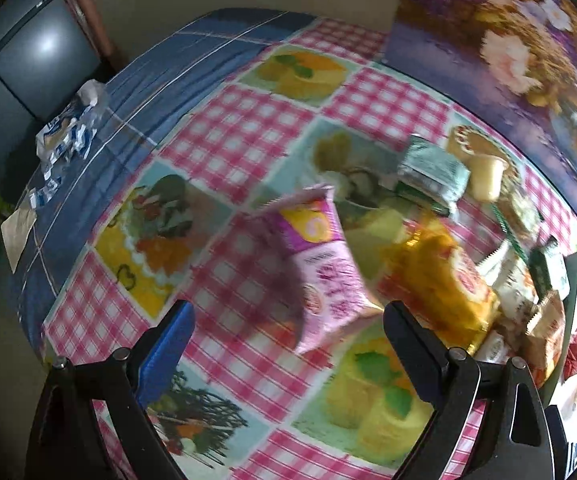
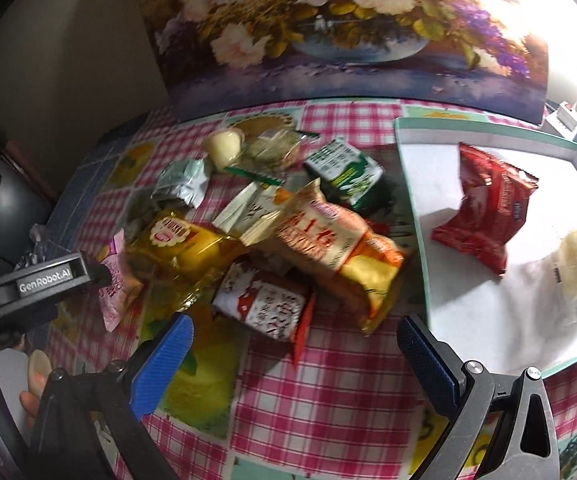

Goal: Organize snacks
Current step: 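Move both tools back over the snack pile, then grasp the purple roll pack with the left tool while the right tool grasps the milk biscuit pack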

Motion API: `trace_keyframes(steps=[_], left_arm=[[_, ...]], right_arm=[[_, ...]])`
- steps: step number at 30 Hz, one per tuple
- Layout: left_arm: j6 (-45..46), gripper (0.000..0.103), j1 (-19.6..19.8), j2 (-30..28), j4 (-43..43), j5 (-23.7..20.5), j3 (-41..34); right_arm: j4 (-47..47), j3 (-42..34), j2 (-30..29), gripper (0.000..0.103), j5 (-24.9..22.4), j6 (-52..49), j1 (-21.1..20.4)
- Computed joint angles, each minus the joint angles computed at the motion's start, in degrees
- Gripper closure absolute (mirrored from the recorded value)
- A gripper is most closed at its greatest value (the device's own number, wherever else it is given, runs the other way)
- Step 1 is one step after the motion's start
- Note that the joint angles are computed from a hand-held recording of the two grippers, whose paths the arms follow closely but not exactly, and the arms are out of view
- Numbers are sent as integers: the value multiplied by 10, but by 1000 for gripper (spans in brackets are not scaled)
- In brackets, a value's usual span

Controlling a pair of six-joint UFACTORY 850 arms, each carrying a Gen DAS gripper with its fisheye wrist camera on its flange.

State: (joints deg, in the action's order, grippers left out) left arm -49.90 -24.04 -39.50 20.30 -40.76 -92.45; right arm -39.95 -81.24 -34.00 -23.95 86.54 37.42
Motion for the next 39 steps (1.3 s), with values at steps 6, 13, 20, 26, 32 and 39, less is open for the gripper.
trace_keyframes(steps=[6,13,20,26,32,39], left_arm=[[52,8,22,-1,-55,30,3],[116,8,33,-24,-127,39,-19],[137,8,34,-54,-161,33,-47],[116,8,32,-68,-139,34,-62],[119,39,34,-65,-133,42,-54],[112,61,38,-46,-129,62,-26]], right_arm=[[56,-37,-29,0,-8,-49,3],[89,-71,-58,0,-10,-76,2],[111,-101,-84,1,-22,-97,-1],[96,-115,-96,11,-29,-77,-4],[91,-123,-103,31,-38,-71,-6],[80,-108,-93,35,-35,-64,-4]])
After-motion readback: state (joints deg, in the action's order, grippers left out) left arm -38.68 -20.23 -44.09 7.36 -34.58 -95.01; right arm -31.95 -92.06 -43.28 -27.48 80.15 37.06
